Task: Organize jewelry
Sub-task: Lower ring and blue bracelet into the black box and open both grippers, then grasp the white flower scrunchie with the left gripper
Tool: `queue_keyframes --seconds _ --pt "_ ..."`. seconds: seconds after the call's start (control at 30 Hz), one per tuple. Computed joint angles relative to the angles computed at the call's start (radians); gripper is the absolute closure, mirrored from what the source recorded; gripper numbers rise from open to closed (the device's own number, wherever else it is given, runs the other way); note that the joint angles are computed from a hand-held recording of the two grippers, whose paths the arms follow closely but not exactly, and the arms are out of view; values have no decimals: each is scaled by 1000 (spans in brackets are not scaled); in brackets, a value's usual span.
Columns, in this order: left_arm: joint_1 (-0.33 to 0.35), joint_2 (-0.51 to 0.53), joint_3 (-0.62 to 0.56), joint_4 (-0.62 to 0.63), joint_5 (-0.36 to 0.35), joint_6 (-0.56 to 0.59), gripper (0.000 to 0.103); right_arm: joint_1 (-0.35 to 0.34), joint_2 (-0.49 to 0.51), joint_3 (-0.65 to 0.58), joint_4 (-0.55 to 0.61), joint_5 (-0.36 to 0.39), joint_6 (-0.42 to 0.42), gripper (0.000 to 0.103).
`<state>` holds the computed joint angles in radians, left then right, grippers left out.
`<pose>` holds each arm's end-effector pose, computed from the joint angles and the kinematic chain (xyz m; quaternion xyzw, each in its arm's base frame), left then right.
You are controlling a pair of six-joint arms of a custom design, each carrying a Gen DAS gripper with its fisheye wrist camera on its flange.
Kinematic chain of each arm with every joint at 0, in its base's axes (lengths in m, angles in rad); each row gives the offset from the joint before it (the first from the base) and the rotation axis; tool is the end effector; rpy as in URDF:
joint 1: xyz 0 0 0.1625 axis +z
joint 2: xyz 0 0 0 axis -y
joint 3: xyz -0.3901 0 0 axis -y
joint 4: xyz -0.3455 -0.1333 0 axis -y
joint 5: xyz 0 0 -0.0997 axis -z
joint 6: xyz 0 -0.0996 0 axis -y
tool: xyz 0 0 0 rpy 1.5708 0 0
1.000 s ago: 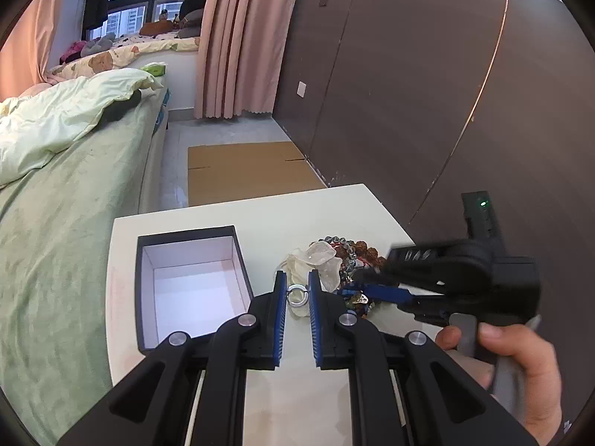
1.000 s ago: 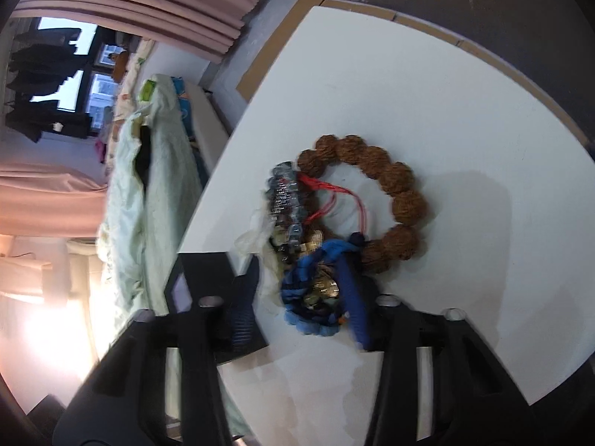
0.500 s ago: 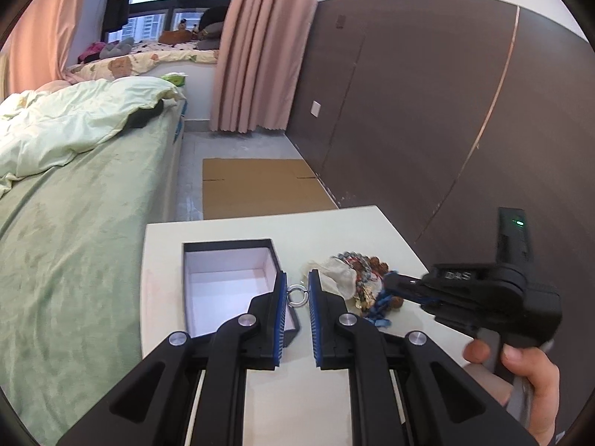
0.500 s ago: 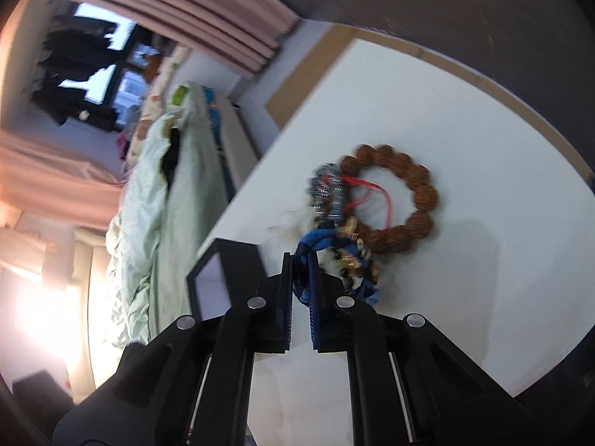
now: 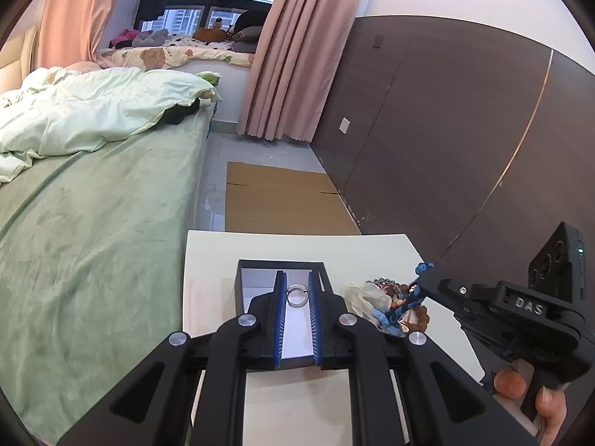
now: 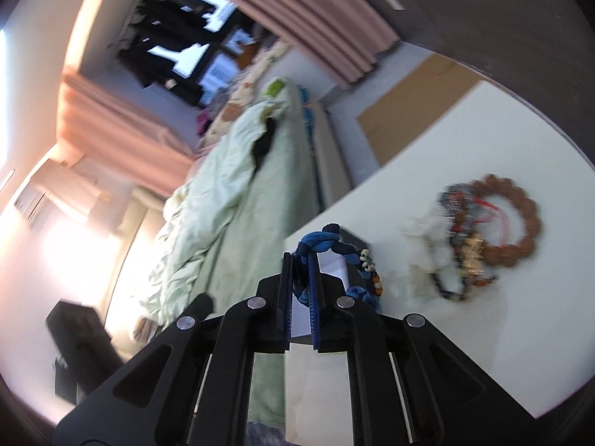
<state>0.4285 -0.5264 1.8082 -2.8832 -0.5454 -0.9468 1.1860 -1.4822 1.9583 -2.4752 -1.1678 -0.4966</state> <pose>-0.3977 -0.4218 -0.0213 0.0776 0.8679 -0.4308 0.2348 -0.0168 -0.5006 0.3508 -0.0960 0.9535 -0.2717 0.0881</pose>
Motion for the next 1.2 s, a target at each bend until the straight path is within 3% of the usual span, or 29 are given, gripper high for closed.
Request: queue_keyframes --seconds 0.23,0.37,0.43,0.5,0.53,0.57,0.8,0.83,0.93,1.0,1.2 --pt "39 6 -18 -10 -20 19 93 50 62 -26 29 -11 -4 94" --pt "61 14 -32 -17 -43 33 93 84 111 -53 64 -96 7 91" --pt "73 16 -37 -14 -50 34 93 92 132 -72 98 -133 26 82" --pt "83 23 -47 -10 -55 35 93 93 138 -77 95 -155 39 60" --pt "87 25 -51 -8 -59 37 93 92 136 -78 91 -159 43 38" --pt "93 29 -57 -5 -64 39 93 86 130 -72 80 -157 43 31" --pt "116 67 -104 -1 -106 62 93 50 86 -83 75 -152 31 29" --pt "119 75 -105 -30 -117 69 88 42 80 -87 77 -154 30 29" --pt "119 81 -98 -64 -104 31 21 22 66 -102 79 -172 37 29" --pt "107 90 -82 -133 -68 37 21 9 57 -112 79 -179 47 29" --pt "91 102 -104 -80 -67 45 23 -38 37 -154 112 -186 72 29"
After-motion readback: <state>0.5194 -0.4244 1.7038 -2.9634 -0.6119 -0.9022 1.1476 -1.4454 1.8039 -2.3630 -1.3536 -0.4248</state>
